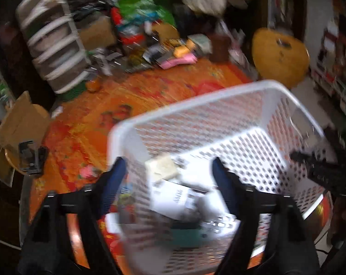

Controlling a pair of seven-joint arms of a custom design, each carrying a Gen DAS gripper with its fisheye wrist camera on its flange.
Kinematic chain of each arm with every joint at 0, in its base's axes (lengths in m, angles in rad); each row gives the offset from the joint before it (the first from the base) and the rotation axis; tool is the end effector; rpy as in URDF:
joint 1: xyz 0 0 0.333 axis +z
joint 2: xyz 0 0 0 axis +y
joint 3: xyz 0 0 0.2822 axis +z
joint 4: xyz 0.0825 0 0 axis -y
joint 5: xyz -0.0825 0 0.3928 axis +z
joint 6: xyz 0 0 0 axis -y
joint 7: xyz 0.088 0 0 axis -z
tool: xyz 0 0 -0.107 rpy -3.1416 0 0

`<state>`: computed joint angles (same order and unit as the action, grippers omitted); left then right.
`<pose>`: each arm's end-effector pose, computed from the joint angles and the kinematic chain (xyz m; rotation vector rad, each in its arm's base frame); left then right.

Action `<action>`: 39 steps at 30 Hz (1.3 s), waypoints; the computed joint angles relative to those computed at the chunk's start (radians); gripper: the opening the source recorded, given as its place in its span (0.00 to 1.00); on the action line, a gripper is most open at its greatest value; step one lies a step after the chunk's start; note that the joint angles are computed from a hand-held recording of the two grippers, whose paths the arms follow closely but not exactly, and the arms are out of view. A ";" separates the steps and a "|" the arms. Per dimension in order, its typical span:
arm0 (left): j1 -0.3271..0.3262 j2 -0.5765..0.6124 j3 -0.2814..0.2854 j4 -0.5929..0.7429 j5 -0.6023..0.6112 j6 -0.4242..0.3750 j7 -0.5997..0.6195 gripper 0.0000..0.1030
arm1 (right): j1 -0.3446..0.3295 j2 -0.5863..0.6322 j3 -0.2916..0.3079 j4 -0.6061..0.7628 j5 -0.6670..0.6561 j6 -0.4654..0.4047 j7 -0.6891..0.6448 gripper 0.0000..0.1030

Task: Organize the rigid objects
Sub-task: 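Grasp the pink polka-dot adapter with the left tool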

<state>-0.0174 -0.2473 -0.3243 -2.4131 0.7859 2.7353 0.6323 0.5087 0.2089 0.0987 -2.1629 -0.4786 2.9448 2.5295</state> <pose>0.4701 -0.1980 0.4142 -1.6795 1.7927 -0.5235 0.4749 0.3655 0.3212 -1.8886 1.7375 -0.2730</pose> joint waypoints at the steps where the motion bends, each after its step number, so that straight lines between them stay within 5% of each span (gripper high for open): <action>1: 0.029 -0.050 0.009 -0.031 0.040 0.014 -0.041 0.92 | -0.001 0.000 0.002 -0.001 0.002 0.000 -0.003 0.25; 5: 0.131 -0.106 0.061 -0.079 0.042 0.057 -0.037 0.99 | -0.003 0.000 0.005 0.002 0.012 -0.006 -0.014 0.25; 12: 0.235 0.170 0.184 0.020 -0.091 0.094 0.143 0.94 | -0.008 0.000 0.008 0.003 0.027 -0.005 -0.032 0.25; 15: 0.213 0.272 0.232 0.064 -0.130 0.098 0.169 0.77 | -0.012 0.002 0.010 0.006 0.039 -0.005 -0.045 0.25; 23: 0.102 0.390 0.325 0.136 -0.125 0.125 0.175 0.74 | -0.014 0.004 0.012 0.010 0.053 -0.011 -0.061 0.25; 25: 0.081 0.403 0.338 0.147 -0.145 0.118 0.184 0.60 | -0.016 0.007 0.014 0.013 0.059 -0.013 -0.070 0.25; 26: 0.072 0.416 0.340 0.156 -0.163 0.113 0.193 0.44 | -0.016 0.007 0.014 0.013 0.061 -0.014 -0.073 0.25; 27: 0.075 0.421 0.335 0.156 -0.211 0.116 0.232 0.42 | -0.016 0.006 0.014 0.012 0.062 -0.014 -0.075 0.25; 32: 0.004 0.394 0.416 0.143 0.003 0.116 0.051 0.41 | -0.014 0.005 0.012 0.012 0.063 -0.013 -0.076 0.25; 39: 0.045 0.260 0.376 0.083 0.314 0.049 -0.227 0.41 | -0.013 0.005 0.011 0.011 0.064 -0.013 -0.077 0.25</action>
<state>0.0280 0.0122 0.0516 -2.3306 1.0994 2.7848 0.4052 0.4952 0.2141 0.1099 -2.1518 -0.4146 2.9318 2.4527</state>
